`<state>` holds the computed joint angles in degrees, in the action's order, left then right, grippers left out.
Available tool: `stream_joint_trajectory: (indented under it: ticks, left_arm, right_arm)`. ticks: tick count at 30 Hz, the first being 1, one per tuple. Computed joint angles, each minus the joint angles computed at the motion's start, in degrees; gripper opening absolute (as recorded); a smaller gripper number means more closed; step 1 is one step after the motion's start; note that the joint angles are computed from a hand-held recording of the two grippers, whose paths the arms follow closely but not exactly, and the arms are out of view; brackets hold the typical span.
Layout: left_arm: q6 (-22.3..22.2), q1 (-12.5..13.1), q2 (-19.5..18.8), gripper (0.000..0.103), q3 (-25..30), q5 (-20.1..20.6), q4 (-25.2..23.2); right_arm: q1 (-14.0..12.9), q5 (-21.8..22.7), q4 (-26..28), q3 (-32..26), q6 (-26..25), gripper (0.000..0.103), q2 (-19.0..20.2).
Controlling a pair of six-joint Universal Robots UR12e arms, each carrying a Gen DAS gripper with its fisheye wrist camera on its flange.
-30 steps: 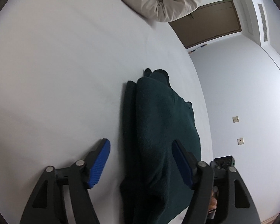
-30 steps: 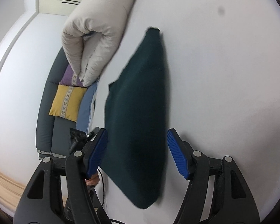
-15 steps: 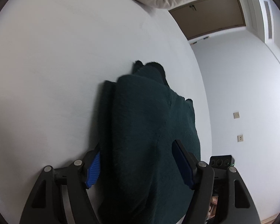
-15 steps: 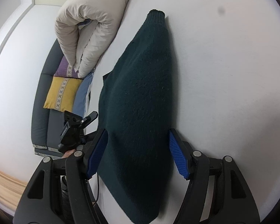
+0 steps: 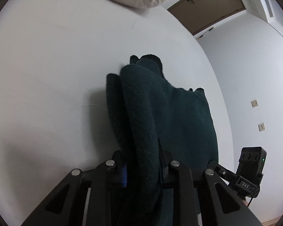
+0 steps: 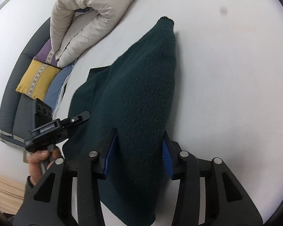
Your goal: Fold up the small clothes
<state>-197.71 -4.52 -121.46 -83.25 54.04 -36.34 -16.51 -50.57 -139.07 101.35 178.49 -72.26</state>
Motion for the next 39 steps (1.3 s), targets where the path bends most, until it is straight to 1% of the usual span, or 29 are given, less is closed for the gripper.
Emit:
stream_joint_trajectory:
  ticks: [2, 4, 6, 9, 11, 15, 19, 20, 22, 25, 26, 28, 29, 30, 31, 32, 33, 35, 36, 39]
  left_arm:
    - [0.51, -0.12, 1.25, 0.024, -1.07, 0.19, 0.65]
    - [1.76, -0.34, 3.08, 0.024, -2.76, 0.2, 1.27]
    - [3.67, -0.9, 5.29, 0.024, -4.71, 1.27, 1.51]
    - [5.89, -1.77, 8.4, 0.024, -7.81, 2.2, 2.44]
    - [6.58, -2.28, 9.96, 0.024, -9.42, 2.55, 2.91]
    - [8.11, -3.6, 13.85, 0.024, -13.53, 3.04, 3.87]
    - [8.4, -4.83, 16.78, 0.024, -16.81, 3.03, 4.87]
    - [9.08, -5.13, 17.72, 0.024, -17.82, 3.15, 4.97]
    - [9.85, -5.44, 18.76, 0.024, -19.09, 3.11, 4.71]
    - [9.98, -5.11, 19.55, 0.024, -21.21, 1.81, 4.24]
    - [10.02, -5.16, 19.63, 0.024, -21.7, 1.93, 4.32]
    - [9.94, -5.18, 19.51, 0.025, -22.89, 2.08, 4.11]
    - [9.84, -5.14, 19.19, 0.025, -23.48, 2.02, 3.91]
    - [9.81, -5.2, 18.9, 0.025, -23.76, 2.73, 3.75]
    - [9.47, -5.39, 18.73, 0.025, -24.1, 4.38, 3.9]
    - [8.87, -5.26, 18.43, 0.026, -24.67, 5.28, 4.15]
    - [8.33, -4.86, 18.28, 0.027, -25.23, 4.25, 4.56]
    - [6.64, -3.94, 17.76, 0.03, -26.03, 1.74, 5.68]
    - [6.19, -3.65, 17.63, 0.031, -26.31, 0.85, 6.13]
    - [7.27, -3.95, 17.59, 0.032, -26.19, 2.15, 6.29]
  right_arm:
    - [0.16, -0.62, -0.55, 0.54, -0.6, 0.038, -1.15]
    - [0.29, -1.22, -1.11, 1.74, -1.78, 0.037, -3.27]
    - [0.26, -1.13, -1.38, 2.9, -2.39, 0.037, -5.13]
    - [-0.31, -0.76, -1.94, 6.42, -3.63, 0.036, -9.58]
    - [-0.71, -0.51, -2.11, 8.52, -3.8, 0.036, -12.12]
    - [-2.3, -0.28, -3.05, 14.18, -4.0, 0.036, -18.67]
    - [-4.26, 1.98, -3.42, 19.49, -4.28, 0.036, -24.48]
    - [-4.82, 2.29, -2.97, 20.69, -4.93, 0.036, -25.89]
    - [-6.06, 3.31, -2.28, 23.29, -5.89, 0.036, -28.67]
    - [-8.2, 4.61, -0.81, 26.33, -5.7, 0.036, -31.41]
    - [-9.1, 4.94, -0.32, 27.25, -6.47, 0.036, -32.08]
    - [-10.45, 5.58, 0.76, 28.95, -6.46, 0.036, -32.95]
    - [-10.62, 5.34, 0.91, 29.49, -6.48, 0.036, -32.83]
    - [-10.72, 4.63, 0.98, 30.09, -6.27, 0.036, -32.65]
    - [-10.89, 4.05, 1.22, 30.6, -5.92, 0.036, -32.42]
    - [-11.52, 3.99, 1.76, 31.3, -5.61, 0.036, -32.08]
    - [-12.25, 4.74, 1.47, 31.81, -5.42, 0.036, -31.64]
    - [-15.01, 10.63, 0.83, 33.83, -4.21, 0.036, -30.61]
    - [-15.93, 12.52, 0.68, 34.67, -4.31, 0.038, -30.48]
    - [-15.76, 12.23, -1.31, 35.51, -4.93, 0.04, -30.41]
